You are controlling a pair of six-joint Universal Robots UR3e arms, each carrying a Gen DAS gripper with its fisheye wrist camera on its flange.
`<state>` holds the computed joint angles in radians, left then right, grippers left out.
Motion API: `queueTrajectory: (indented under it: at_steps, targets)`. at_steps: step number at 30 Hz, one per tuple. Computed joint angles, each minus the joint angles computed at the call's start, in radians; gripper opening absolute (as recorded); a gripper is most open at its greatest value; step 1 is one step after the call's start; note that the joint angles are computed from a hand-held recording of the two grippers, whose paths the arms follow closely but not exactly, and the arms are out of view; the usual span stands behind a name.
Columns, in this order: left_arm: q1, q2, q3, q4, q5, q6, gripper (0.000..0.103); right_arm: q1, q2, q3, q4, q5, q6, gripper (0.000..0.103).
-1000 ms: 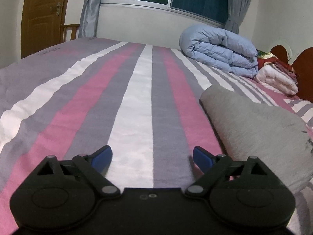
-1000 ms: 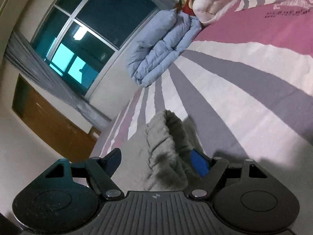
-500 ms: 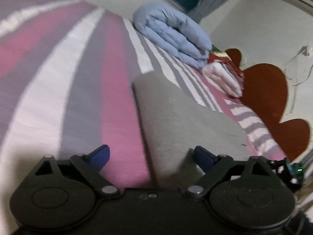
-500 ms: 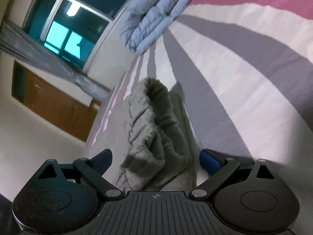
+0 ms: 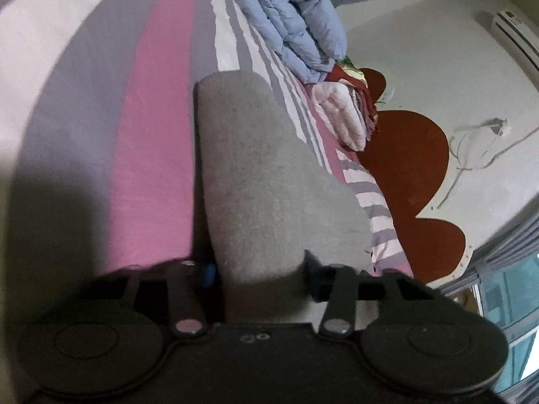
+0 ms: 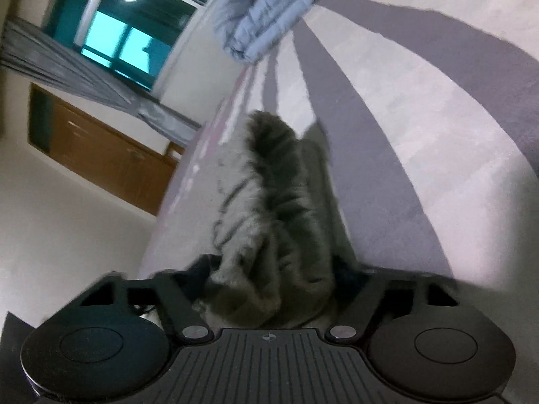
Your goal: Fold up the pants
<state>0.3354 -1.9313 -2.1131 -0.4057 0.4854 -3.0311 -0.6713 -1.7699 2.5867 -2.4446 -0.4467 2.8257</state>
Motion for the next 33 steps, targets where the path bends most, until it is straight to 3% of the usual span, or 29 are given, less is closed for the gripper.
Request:
queueTrajectory:
  at_steps: [3,7,8,12,15,18,20,22,23,24,25,26,28,30,31,32,33]
  targets:
    - [-0.004,-0.069,-0.021,0.15,-0.041,-0.073,0.017,0.042,0.097,-0.04,-0.111,-0.003,0.073,0.056]
    - [0.051,-0.048,-0.092,0.199,-0.142,-0.053,0.015,0.057,0.074,-0.122,0.038,0.061,-0.007,0.052]
    - [0.057,-0.038,-0.094,0.198,-0.152,-0.053,0.014,0.067,0.086,-0.139,0.014,0.08,0.008,0.051]
    - [0.09,-0.046,0.006,0.224,-0.158,-0.13,0.014,0.184,0.303,-0.279,-0.419,0.098,0.315,0.051]
    - [0.109,-0.106,0.216,0.146,-0.145,-0.152,0.014,0.315,0.568,-0.541,-0.705,0.052,0.591,0.05]
    - [0.096,-0.194,0.479,-0.023,-0.098,-0.111,0.014,0.428,0.808,-0.855,-0.82,-0.018,0.799,0.049]
    - [0.084,-0.275,0.618,-0.058,-0.052,-0.132,0.014,0.486,0.966,-1.064,-0.853,-0.059,0.919,0.049]
    - [0.069,-0.357,0.736,-0.151,-0.004,-0.095,0.015,0.533,1.088,-1.236,-0.781,-0.119,0.922,0.049]
    - [0.058,-0.396,0.787,-0.217,0.059,-0.074,0.029,0.555,1.12,-1.277,-0.722,-0.171,0.891,0.052]
    - [0.046,-0.423,0.797,-0.208,0.113,-0.084,0.034,0.578,1.15,-1.319,-0.633,-0.242,0.845,0.062]
    - [0.055,-0.442,0.764,-0.149,0.084,-0.067,0.035,0.58,1.192,-1.345,-0.628,-0.236,0.834,0.062]
    - [0.067,-0.453,0.715,-0.045,0.051,-0.097,0.036,0.573,1.219,-1.338,-0.702,-0.219,0.858,0.065]
    - [0.081,-0.453,0.65,0.079,0.03,-0.167,0.037,0.568,1.204,-1.311,-0.71,-0.21,0.838,0.065]
    - [0.097,-0.383,0.529,0.186,0.067,-0.185,0.045,0.553,1.124,-1.21,-0.711,-0.222,0.785,0.076]
    - [0.109,-0.328,0.45,0.23,0.093,-0.18,0.055,0.544,1.084,-1.164,-0.736,-0.244,0.787,0.084]
    - [0.129,-0.257,0.349,0.274,0.118,-0.15,0.082,0.523,1.035,-1.076,-0.814,-0.247,0.801,0.103]
    - [0.148,-0.188,0.26,0.307,0.146,-0.112,0.094,0.494,0.98,-0.971,-0.893,-0.244,0.798,0.103]
